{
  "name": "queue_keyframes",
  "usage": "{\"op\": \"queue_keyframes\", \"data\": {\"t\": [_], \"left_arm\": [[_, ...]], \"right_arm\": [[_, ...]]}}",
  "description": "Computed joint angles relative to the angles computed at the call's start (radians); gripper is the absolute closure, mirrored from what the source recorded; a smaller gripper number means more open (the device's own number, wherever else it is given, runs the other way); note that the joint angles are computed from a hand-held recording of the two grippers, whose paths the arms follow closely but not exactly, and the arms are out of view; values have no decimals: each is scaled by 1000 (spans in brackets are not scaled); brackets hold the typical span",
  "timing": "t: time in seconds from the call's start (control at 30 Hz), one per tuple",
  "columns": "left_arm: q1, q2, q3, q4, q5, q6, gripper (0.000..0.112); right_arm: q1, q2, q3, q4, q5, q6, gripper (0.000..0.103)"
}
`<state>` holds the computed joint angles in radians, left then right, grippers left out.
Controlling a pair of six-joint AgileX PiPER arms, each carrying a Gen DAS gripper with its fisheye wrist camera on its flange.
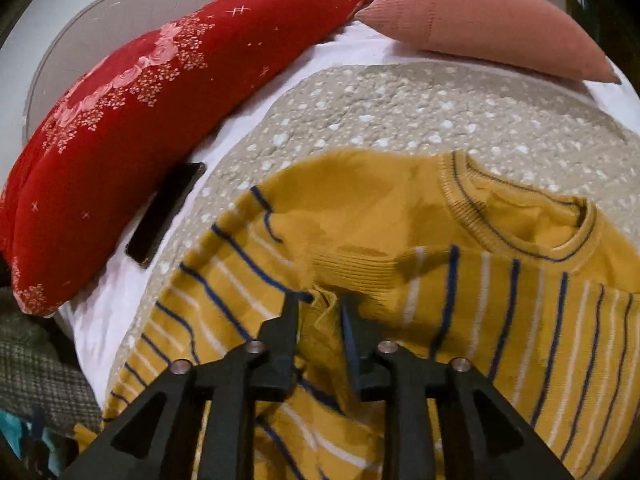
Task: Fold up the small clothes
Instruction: 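Carry the held sleeve across the sweater body with the right gripper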
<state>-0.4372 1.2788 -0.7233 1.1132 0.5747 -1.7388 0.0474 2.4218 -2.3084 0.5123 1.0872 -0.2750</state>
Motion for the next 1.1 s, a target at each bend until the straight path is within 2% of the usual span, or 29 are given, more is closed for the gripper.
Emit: {"op": "queue_keyframes", "data": {"t": [0.13,0.2,0.3,0.37,0.47,0.57,0.67,0.73,0.8,0.83,0.9,0.93,0.97,1.1], "left_arm": [[36,-15,19,1,-9,-7,15],[59,-29,32,-2,1,-8,15],[101,-71,61,-25,26,2,15],[130,-117,82,-54,44,25,15],[158,-189,114,-81,75,64,15],[177,-253,146,-93,104,87,15],[232,-328,183,-131,91,148,15],[273,-371,204,-156,76,190,15],[315,-414,224,-183,64,237,15],[337,-431,231,-200,54,263,15],[374,-459,243,-226,33,304,15],[388,-473,247,-242,25,326,15],[401,-488,250,-257,18,347,15],[406,-524,248,-269,18,360,15]], "right_arm": [[-19,-211,298,59,-132,-157,64],[-13,-282,377,71,-129,-209,63],[17,-414,563,176,-99,-372,59],[76,-492,689,211,-123,-463,47],[195,-545,792,193,-171,-522,43],[324,-605,911,163,-257,-597,43],[453,-638,1001,75,-374,-639,39],[516,-645,1041,3,-454,-620,36],[587,-635,1079,-143,-574,-535,34],[614,-617,1067,-243,-589,-448,34],[632,-579,1030,-365,-585,-328,67],[630,-560,978,-366,-532,-297,83],[623,-543,933,-329,-491,-304,88],[569,-513,690,-214,-354,-243,90]]}}
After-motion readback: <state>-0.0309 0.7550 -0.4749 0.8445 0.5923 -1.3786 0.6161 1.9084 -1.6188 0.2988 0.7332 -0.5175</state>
